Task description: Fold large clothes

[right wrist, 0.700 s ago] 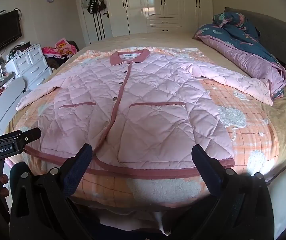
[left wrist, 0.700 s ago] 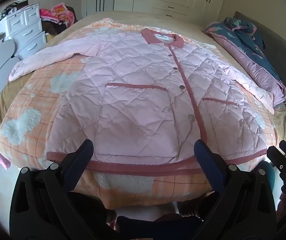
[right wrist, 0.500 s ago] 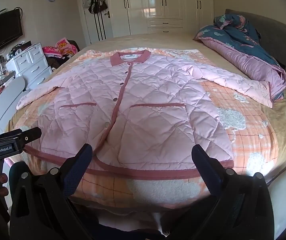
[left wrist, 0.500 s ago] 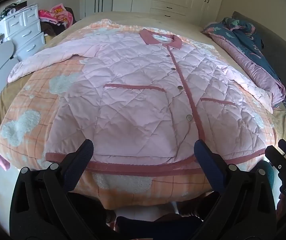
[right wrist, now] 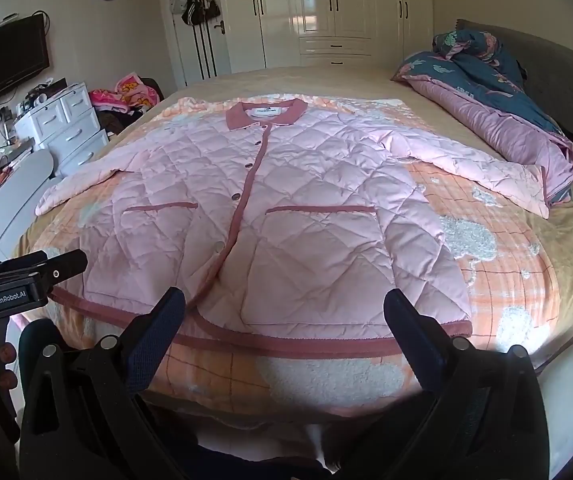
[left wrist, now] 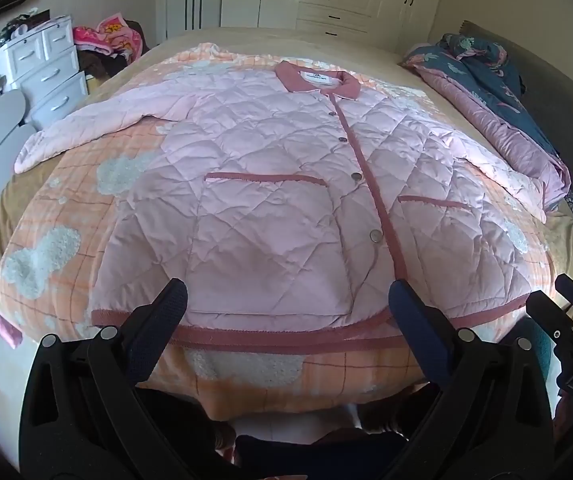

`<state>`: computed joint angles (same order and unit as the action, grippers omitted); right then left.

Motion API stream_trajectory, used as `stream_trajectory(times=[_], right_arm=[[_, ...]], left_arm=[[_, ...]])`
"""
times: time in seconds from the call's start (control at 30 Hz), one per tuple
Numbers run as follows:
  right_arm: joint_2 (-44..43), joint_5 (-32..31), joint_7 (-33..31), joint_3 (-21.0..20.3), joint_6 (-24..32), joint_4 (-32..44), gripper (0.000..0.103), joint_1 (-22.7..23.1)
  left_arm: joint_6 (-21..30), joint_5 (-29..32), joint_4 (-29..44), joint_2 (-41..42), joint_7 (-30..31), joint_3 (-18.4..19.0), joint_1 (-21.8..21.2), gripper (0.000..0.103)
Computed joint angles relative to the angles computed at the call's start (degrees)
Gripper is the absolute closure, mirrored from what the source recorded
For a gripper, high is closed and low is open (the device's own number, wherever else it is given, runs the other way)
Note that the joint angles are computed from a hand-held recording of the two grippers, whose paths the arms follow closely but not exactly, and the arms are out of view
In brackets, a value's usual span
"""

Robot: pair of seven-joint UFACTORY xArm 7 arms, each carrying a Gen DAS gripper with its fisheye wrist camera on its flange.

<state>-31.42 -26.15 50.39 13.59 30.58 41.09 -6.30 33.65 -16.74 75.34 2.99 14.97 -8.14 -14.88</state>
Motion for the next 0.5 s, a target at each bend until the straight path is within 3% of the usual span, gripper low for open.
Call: stream_trajectory(times=[0.5], right_arm=[[0.2,-0.26,0.35,0.08,0.21,0.3,0.004,0.19]], left_arm=[[-0.64,0.3,-0.55,-0.24,-0.11,-0.03,-0.22,0.008]])
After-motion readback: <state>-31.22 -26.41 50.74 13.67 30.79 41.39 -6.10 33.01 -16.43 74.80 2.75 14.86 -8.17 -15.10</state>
